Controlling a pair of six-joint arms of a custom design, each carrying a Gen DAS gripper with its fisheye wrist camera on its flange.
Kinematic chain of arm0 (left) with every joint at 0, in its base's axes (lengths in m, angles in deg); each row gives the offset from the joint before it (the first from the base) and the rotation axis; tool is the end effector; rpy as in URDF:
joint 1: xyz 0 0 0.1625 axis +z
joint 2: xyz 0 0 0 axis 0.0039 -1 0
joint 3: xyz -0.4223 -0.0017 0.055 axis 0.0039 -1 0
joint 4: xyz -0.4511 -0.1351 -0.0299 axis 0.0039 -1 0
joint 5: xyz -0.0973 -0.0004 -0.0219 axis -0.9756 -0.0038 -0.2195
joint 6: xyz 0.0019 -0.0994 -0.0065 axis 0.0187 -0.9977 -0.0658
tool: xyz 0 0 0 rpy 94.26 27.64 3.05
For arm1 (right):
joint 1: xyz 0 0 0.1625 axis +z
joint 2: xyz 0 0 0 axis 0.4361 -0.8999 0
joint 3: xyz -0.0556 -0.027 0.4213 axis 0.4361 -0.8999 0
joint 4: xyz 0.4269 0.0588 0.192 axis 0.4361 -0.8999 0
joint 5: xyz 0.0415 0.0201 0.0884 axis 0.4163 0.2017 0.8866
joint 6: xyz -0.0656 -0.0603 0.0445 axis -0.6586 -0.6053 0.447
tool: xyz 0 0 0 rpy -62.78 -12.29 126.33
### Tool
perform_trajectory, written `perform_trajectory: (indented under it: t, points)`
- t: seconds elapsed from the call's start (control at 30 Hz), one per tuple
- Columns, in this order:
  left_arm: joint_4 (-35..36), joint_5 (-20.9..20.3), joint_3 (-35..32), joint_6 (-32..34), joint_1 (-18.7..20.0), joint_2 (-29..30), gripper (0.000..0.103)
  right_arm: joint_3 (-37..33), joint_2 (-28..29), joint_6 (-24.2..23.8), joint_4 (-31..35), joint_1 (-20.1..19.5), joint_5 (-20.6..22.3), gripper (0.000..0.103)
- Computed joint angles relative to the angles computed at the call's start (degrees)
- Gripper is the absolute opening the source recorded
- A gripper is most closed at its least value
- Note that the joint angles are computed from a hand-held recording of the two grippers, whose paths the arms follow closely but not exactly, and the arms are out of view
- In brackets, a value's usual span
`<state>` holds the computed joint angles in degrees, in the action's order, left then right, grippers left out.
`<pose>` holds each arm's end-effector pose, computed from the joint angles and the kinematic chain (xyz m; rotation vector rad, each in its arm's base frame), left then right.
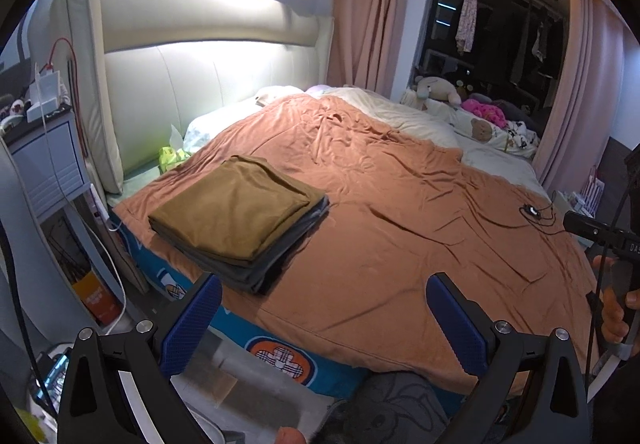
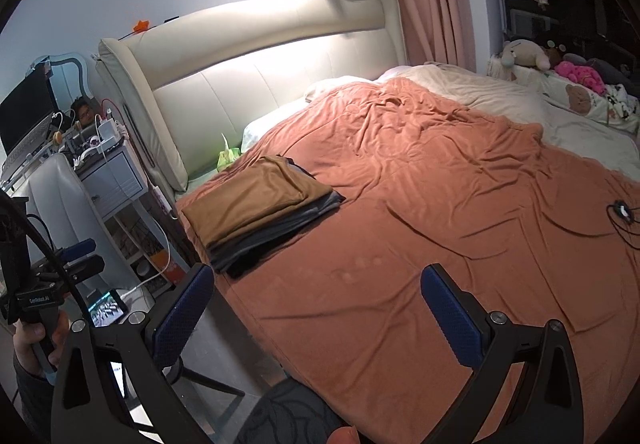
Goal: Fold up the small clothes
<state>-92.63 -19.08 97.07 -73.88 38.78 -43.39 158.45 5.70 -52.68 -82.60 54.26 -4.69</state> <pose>-0.3394 -0.5646 0.1203 0.1726 2.1626 -1.2638 0.0306 -0.7040 0.4821 1.2307 -2.5099 0.8908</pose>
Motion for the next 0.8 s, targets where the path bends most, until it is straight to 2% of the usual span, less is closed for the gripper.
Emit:
perform_trajectory:
  t: [0.1, 0.23, 0.37, 0.5, 0.8]
  points:
    - [1.0, 0.6, 0.1, -0.9, -1.6, 1.0, 0.103, 2.6, -3.3, -1.4, -0.7, -2.2, 1.2, 0.103]
    - [-1.8, 0.7, 0.4, -0.6, -3.5, 2.4, 0.103, 5.9, -6.9, -2.0, -3.6, -4.3, 1.8, 0.103]
    - [-2.3, 2.1, 0.4, -0.3, -5.7, 4.2, 0.103, 9.5, -11.0, -2.9, -4.5, -6.8, 4.5, 0.103]
    - [-5.3, 1.4, 1.5, 0.5, -7.4, 5.3, 0.103, 13.4, -15.1, -4.2, -6.2, -9.4, 6.7, 0.103]
    - [-6.5, 3.2, 3.3, -1.2, -10.9, 8.5, 0.103, 18.7, -20.9, -8.0, -5.3, -16.0, 13.3, 0.103]
